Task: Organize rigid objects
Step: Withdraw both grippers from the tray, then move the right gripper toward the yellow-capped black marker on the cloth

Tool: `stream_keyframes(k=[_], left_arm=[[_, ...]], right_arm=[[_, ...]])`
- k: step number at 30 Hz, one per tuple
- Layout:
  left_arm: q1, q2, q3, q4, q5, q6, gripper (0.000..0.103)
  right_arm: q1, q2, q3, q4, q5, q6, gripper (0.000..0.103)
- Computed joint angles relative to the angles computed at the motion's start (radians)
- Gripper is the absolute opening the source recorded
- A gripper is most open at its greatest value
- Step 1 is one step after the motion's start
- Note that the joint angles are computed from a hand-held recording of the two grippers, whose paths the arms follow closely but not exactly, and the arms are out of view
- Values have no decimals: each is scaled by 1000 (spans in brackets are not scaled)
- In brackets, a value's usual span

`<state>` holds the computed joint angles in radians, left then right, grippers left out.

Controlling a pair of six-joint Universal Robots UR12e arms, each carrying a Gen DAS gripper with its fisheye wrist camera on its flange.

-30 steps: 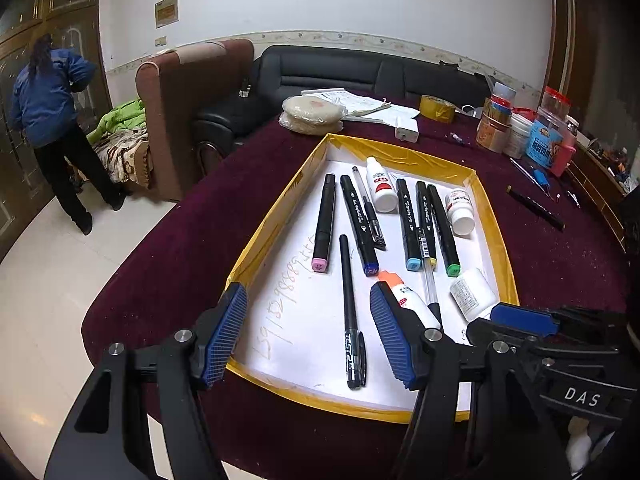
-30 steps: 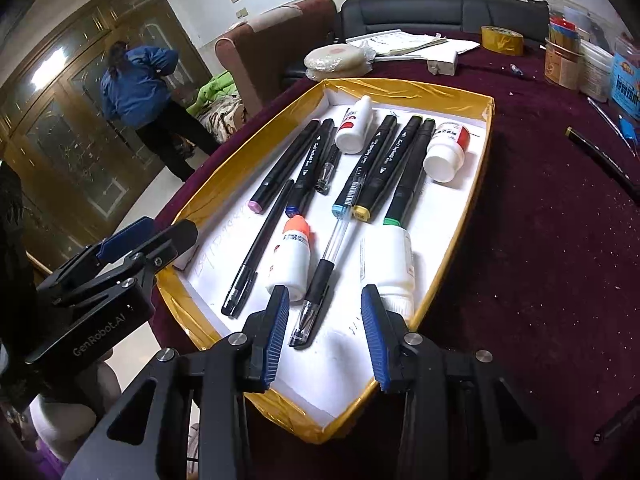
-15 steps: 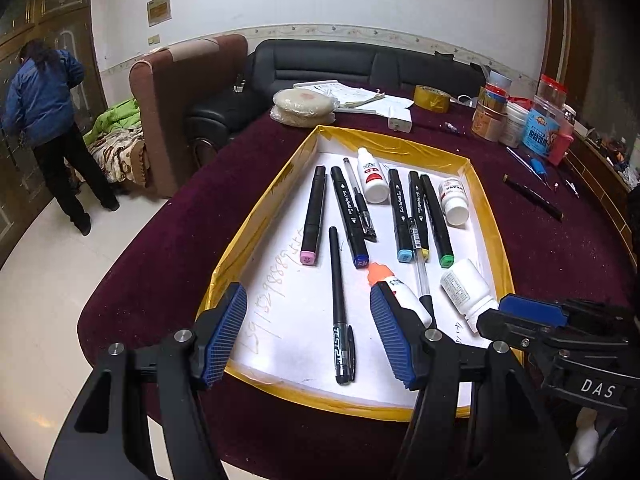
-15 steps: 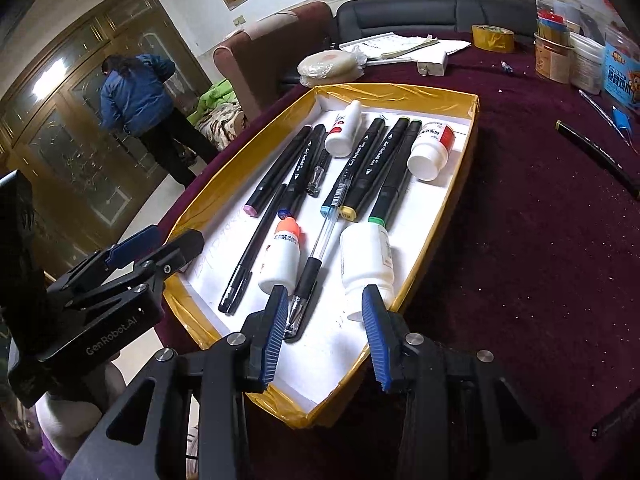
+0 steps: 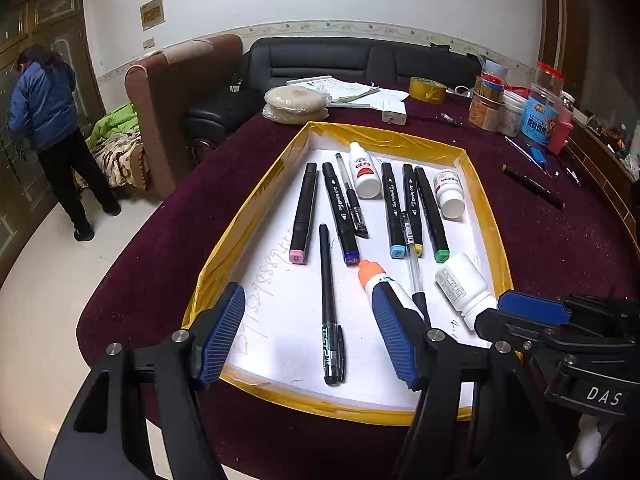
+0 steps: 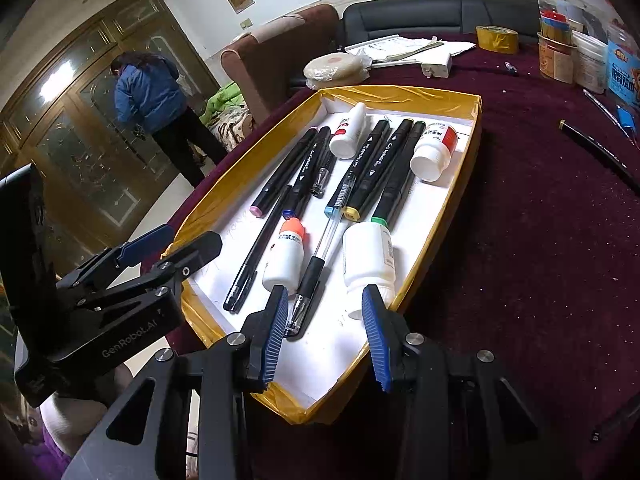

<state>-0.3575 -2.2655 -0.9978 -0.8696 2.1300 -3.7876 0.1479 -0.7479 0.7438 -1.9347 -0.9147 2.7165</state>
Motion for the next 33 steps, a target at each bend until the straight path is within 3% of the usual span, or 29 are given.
stream_keyframes(k=[23,25,27,33], left_arm=[[-16,-27,50,-35,34,34,66],[-16,-29,53,-37,35,37,66],[-16,-33,58,-41,31,40,66],[-14,-33,57,-19,1,54,66]], right_arm=[[-15,0,11,-5,57,-1,35],[-19,-2,17,-30,66,17,36],[-28,-1,21,-66,74,56,45],[-56,21,-18,-123,27,128,46]])
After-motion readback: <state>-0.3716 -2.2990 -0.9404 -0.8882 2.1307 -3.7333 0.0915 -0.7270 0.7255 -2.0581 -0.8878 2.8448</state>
